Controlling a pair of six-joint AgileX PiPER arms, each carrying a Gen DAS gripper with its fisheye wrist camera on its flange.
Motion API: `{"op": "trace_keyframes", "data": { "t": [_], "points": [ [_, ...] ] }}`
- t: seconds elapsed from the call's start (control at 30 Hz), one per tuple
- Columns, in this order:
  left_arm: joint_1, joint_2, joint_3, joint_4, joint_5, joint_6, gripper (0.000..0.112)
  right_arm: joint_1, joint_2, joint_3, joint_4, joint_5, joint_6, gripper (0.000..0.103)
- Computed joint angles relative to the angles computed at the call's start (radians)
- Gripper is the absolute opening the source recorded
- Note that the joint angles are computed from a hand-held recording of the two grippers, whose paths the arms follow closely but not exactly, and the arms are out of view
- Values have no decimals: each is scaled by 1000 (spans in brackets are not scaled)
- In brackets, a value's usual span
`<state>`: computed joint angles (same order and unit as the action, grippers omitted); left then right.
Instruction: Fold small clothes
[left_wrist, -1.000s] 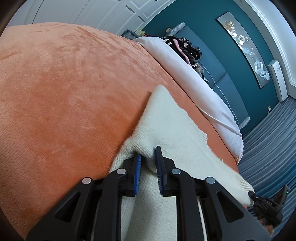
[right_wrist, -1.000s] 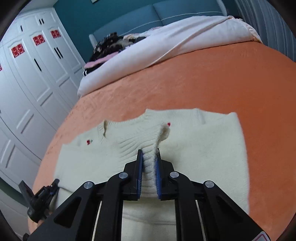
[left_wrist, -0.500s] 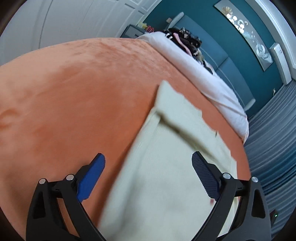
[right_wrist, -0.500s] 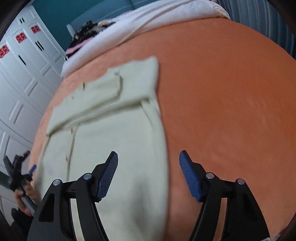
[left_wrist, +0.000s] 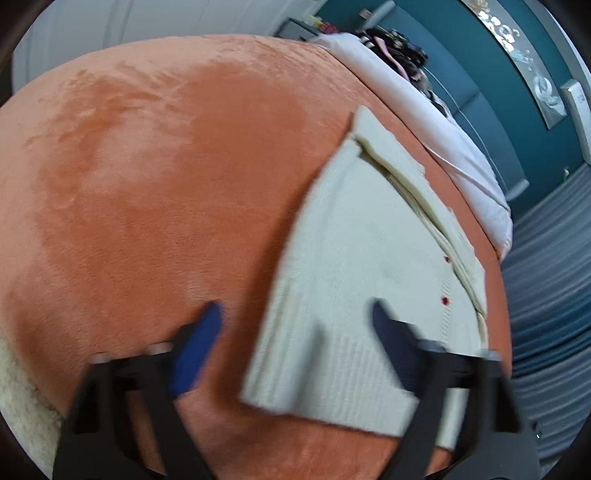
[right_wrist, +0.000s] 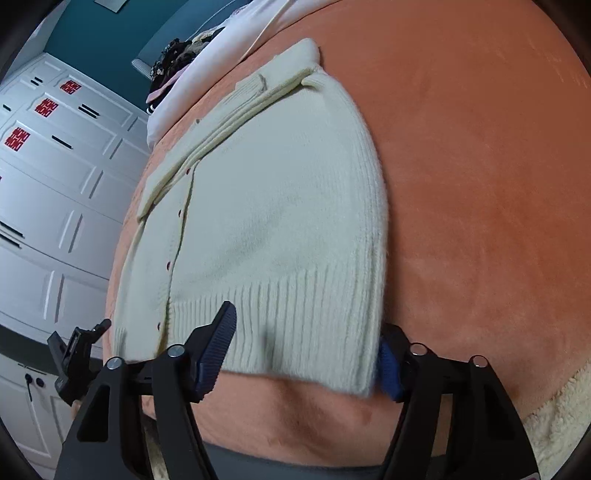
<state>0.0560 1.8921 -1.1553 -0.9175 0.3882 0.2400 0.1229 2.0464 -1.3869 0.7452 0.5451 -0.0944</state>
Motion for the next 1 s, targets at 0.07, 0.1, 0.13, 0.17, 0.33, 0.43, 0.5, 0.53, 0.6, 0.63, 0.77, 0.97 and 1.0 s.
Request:
{"op": "trace_keyframes", "data": {
  "t": [0.07, 0.1, 0.13, 0.17, 0.33, 0.43, 0.5, 0.53, 0.6, 0.63, 0.77, 0.97, 1.0],
  "points": [
    [26, 39, -42, -39, 93, 48, 11, -5, -6, -4, 19, -8, 20, 10],
    [26, 26, -42, -21, 98, 12, 10, -10, -29, 16, 71, -26, -24, 10],
    [25, 5, -47, 19, 105, -42, 9, -11, -57, 30, 83, -36, -43, 9],
    [26, -27, -39, 29, 110, -57, 9, -15, -91, 48, 92, -39, -64, 9],
    [45, -193, 61, 20, 183, -6, 8, -49, -239, 99, 7, 62, -76, 7],
    [51, -295, 153, 91, 240, -27, 8, -74, -302, 139, -85, 191, -66, 7],
    [57, -364, 232, 146, 295, -43, 8, -69, -350, 191, -170, 287, -60, 7],
    [61, -402, 275, 173, 322, -47, 8, -57, -379, 220, -219, 331, -57, 7],
    [68, -491, 350, 249, 384, -75, 8, -41, -442, 283, -259, 421, -74, 7],
    [67, -537, 377, 300, 414, -99, 8, -35, -475, 316, -257, 464, -89, 7],
    [126, -674, 371, 380, 630, -180, 8, -49, -585, 328, -205, 635, -136, 7],
    [134, -493, -6, 230, 548, -75, 9, -182, -422, -21, 35, 490, -248, 7],
    [90, -408, -93, 257, 468, -82, 9, -192, -353, -59, 96, 422, -262, 7]
  ]
}}
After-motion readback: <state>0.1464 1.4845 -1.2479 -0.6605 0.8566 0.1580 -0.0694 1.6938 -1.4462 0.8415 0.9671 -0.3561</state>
